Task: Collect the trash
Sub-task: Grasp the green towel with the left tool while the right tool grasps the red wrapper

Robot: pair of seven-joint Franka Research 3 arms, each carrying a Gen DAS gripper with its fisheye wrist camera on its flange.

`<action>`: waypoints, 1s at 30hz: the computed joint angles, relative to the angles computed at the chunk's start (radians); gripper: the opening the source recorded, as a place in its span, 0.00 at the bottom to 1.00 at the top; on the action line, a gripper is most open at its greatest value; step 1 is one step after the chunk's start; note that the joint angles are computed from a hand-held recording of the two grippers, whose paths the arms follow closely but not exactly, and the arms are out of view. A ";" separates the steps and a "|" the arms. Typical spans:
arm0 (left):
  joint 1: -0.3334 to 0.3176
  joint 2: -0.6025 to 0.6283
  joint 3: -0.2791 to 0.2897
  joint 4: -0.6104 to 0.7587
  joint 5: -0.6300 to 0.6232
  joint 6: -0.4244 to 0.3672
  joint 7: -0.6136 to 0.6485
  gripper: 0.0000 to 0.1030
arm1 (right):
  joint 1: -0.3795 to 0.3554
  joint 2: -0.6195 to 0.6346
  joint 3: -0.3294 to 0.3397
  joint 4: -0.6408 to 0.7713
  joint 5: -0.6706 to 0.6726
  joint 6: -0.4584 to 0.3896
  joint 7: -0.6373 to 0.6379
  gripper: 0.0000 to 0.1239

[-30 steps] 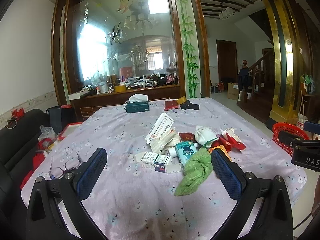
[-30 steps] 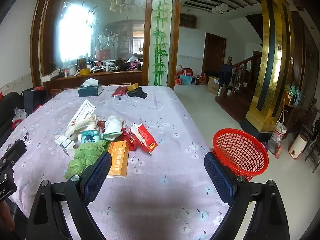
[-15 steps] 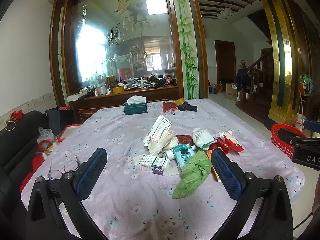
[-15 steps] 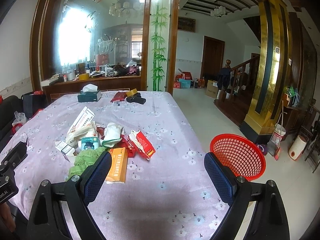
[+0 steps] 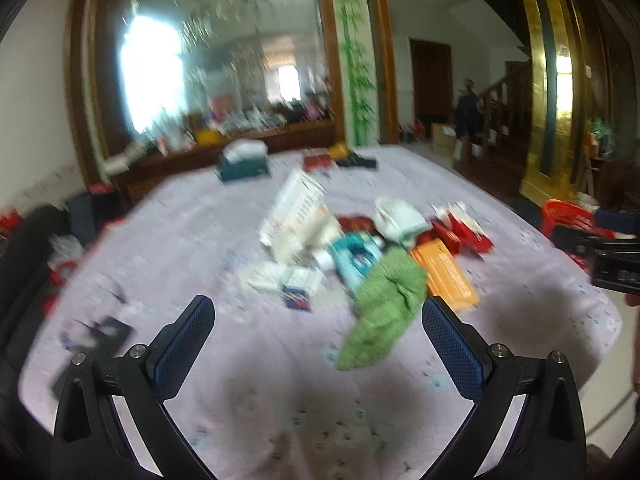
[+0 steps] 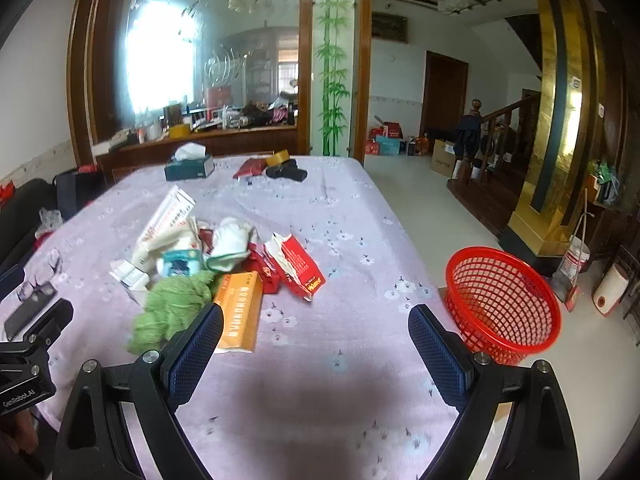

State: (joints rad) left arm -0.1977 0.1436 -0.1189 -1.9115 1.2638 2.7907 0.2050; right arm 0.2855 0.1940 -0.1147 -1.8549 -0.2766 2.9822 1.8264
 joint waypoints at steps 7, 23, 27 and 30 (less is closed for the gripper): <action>0.014 0.125 0.000 0.097 -0.252 0.096 0.295 0.95 | -0.112 0.192 0.152 0.261 0.356 -0.207 -0.380 0.64; 0.054 0.381 -0.103 0.372 -0.848 0.008 0.921 0.67 | -0.090 0.637 0.118 0.970 0.412 -0.595 -0.416 0.33; 0.034 0.405 -0.088 0.399 -0.917 -0.002 0.983 0.52 | -0.109 0.655 0.130 0.994 0.443 -0.638 -0.413 0.10; 0.005 0.395 -0.052 0.383 -0.918 0.032 0.976 0.44 | -0.127 0.590 0.146 0.880 0.483 -0.580 -0.431 0.05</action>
